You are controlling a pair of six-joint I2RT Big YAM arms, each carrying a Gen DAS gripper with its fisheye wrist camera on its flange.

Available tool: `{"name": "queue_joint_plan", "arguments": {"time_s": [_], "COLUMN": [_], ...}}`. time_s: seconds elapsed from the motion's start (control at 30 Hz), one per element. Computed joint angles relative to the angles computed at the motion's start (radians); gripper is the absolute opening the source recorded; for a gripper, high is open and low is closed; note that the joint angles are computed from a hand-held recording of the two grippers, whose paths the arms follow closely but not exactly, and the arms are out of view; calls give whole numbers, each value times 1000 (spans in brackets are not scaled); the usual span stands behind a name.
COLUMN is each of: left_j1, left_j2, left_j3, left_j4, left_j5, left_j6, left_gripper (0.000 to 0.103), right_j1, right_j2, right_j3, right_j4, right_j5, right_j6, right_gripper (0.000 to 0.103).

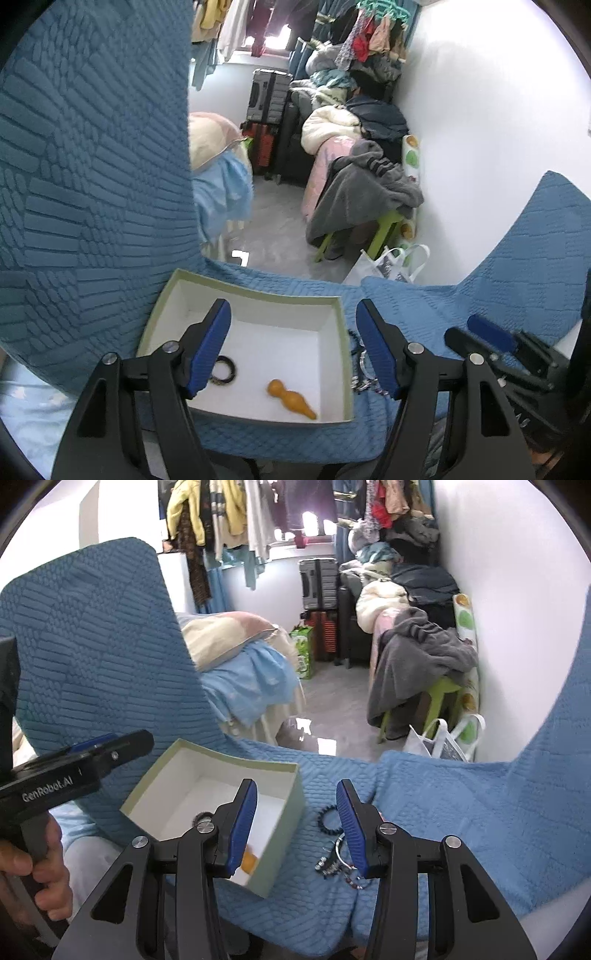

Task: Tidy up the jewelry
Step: 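Move both tools back from the box to the jewelry pile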

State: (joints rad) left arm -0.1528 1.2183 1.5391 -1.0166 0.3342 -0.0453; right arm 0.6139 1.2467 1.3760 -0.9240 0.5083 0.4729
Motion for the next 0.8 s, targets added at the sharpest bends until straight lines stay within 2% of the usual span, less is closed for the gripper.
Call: {"name": "queue_joint_plan", "arguments": {"time_s": [0.43,0.6,0.73,0.8], "left_j1": [-120,-160,-191,-202], "left_j2": [-8,0,22,34], "left_j3": [-60,-87,-98,-100], "left_j4": [44,51,35,22], "left_j5": [9,21,15,23], "left_j6": [-37,-46,-28,-21], "left_gripper": [70,70,63,54], "right_j1": [-35,-70,-109,-135], "right_j2": [-122,-160,-181,-189], "right_j3": [-181,-256,-312,-341], "right_j4": [41,61,70,85], "right_j5": [47,33,-7,-47], "right_j6": [38,61,74,76], "right_gripper": [43,43,43,43]}}
